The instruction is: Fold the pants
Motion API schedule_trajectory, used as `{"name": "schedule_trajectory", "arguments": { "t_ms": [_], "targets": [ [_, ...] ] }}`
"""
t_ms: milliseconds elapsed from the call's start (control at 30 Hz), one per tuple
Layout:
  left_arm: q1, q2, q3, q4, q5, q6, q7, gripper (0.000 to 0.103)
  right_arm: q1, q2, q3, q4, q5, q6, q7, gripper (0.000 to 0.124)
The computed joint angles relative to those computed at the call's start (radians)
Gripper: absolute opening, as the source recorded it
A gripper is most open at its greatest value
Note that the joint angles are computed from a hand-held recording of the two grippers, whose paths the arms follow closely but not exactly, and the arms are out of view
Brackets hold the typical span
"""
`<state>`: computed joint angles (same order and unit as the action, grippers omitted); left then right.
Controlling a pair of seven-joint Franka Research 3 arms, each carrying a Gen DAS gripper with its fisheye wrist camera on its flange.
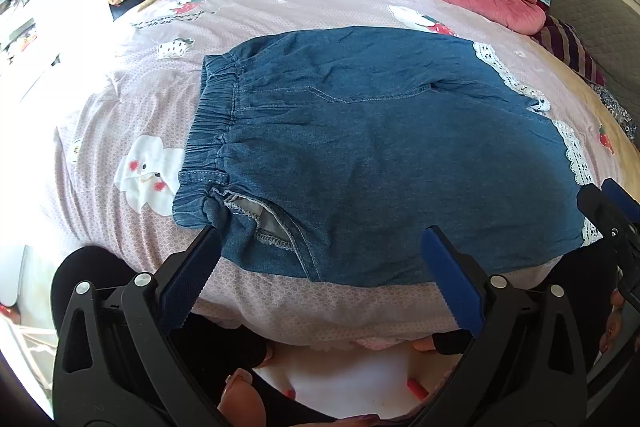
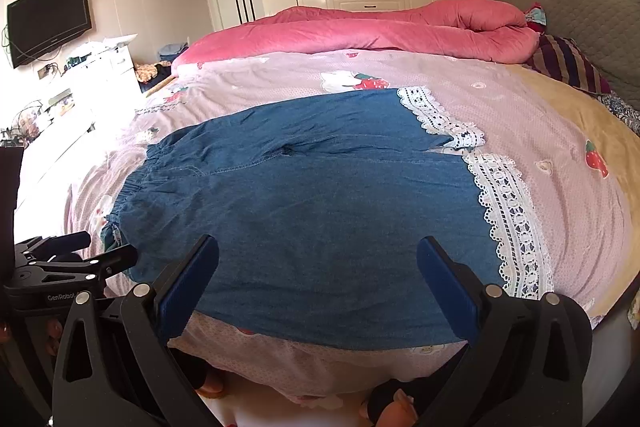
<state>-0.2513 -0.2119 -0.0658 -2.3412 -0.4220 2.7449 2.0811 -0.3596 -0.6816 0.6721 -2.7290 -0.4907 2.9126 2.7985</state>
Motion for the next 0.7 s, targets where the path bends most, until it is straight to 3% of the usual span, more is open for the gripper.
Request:
{"name": "schedule_trajectory", "arguments": {
  "t_ms": [700],
  "targets": [
    [-0.004,-0.005,-0.003,-0.006,0.012,0.012,-0.012,0.094,0.011,0.007,-0.009,0.006,-0.019,-0.009,0.004,0.099]
  ]
}}
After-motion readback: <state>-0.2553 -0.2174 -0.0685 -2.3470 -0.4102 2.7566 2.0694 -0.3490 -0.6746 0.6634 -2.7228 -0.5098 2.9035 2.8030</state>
